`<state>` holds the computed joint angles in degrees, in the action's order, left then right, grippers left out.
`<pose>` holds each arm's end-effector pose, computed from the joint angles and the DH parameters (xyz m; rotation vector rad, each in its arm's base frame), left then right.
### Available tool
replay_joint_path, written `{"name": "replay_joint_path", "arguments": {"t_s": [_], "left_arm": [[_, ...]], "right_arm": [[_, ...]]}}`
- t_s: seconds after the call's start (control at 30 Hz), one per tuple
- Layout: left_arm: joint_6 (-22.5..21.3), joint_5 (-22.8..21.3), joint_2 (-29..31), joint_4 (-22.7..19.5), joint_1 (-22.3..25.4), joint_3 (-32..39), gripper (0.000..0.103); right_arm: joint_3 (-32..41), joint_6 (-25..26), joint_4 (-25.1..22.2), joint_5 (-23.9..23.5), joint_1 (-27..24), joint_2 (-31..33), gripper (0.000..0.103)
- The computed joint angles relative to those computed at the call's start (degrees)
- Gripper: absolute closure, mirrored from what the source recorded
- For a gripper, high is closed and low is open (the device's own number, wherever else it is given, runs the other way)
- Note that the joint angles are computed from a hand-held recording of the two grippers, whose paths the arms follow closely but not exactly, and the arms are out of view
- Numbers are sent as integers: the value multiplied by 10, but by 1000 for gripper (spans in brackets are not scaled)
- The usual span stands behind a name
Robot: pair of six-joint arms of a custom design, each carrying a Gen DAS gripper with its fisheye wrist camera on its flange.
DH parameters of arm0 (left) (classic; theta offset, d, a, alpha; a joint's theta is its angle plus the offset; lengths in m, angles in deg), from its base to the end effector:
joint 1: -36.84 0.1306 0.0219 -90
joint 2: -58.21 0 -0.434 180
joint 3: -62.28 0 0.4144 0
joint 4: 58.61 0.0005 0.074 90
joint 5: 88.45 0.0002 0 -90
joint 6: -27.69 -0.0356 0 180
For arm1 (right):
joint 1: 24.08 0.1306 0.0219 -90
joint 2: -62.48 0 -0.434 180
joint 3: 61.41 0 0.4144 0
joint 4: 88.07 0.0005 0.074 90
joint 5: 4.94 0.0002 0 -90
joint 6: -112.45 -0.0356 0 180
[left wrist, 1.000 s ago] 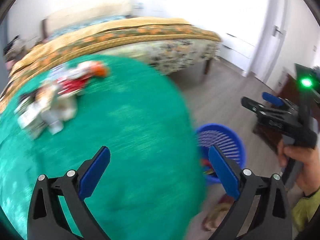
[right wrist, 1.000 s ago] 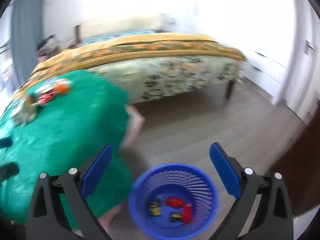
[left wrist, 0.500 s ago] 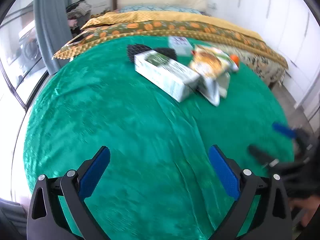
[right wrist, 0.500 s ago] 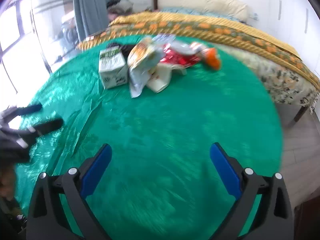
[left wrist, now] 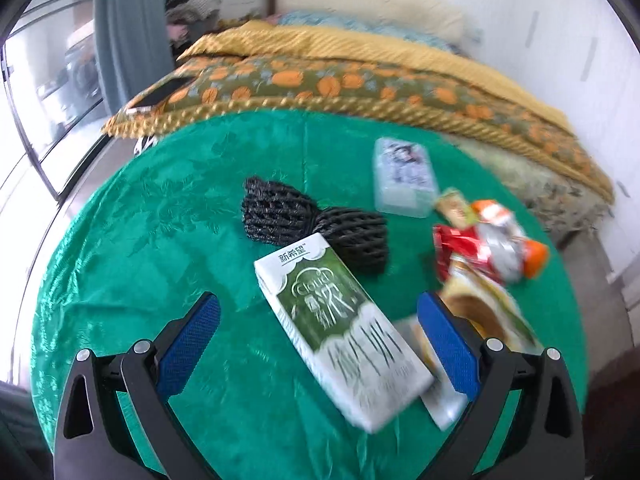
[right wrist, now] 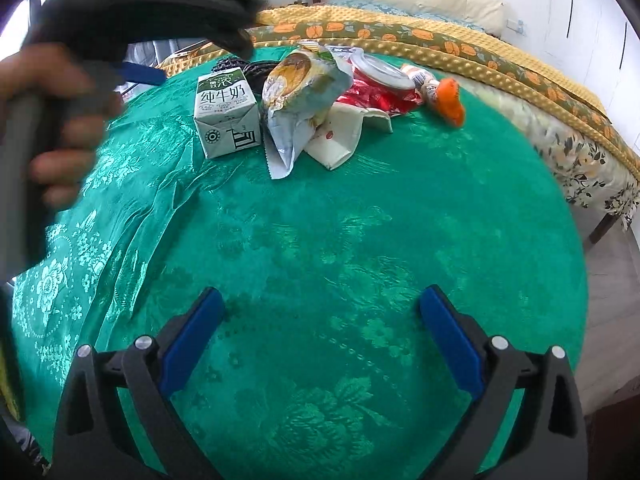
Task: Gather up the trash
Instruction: 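Grasp the white-green milk carton with the left tool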
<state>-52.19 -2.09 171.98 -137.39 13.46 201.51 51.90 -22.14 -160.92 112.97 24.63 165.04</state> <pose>0.5847 -0.2509 0.6180 0.2631 2.4924 -0.1632 0.3907 0.4189 0.5382 0.0634 2.4664 0.0248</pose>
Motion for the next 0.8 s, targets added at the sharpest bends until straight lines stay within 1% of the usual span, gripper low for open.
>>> {"name": "replay_joint_path", "arguments": {"t_s": [0.07, 0.17, 0.2, 0.37, 0.43, 0.5, 0.53, 0.57, 0.6, 0.67, 0.8], "left_arm": [[9, -18, 12, -11, -5, 4, 6], [1, -35, 1, -3, -8, -24, 6], [-4, -30, -5, 3, -7, -34, 6], [-63, -22, -38, 11, 7, -74, 6], [-82, -8, -37, 8, 12, -74, 6], [-95, 9, -29, -2, 13, -65, 16], [-103, 22, -25, -7, 13, -60, 30], [-115, 30, -21, -16, 11, -54, 46], [-123, 31, -21, -18, 10, -55, 47], [-136, 27, -34, -2, 7, -73, 51], [-162, 49, -70, 9, 18, -117, 51]], "right_arm": [[-1, -4, -1, 2, 1, -1, 7], [-1, -7, -2, 4, 0, -1, 7], [-2, -9, -1, 4, 0, -2, 7], [0, -16, -8, 10, 2, -1, 7], [2, -18, -11, 12, 3, 0, 7], [3, -22, -14, 14, 5, 0, 7], [3, -23, -15, 15, 5, 1, 7], [3, -25, -16, 16, 5, 1, 7], [3, -29, -17, 18, 5, 0, 7], [1, -32, -17, 17, 4, -1, 7], [2, -33, -18, 17, 4, -1, 7]]}}
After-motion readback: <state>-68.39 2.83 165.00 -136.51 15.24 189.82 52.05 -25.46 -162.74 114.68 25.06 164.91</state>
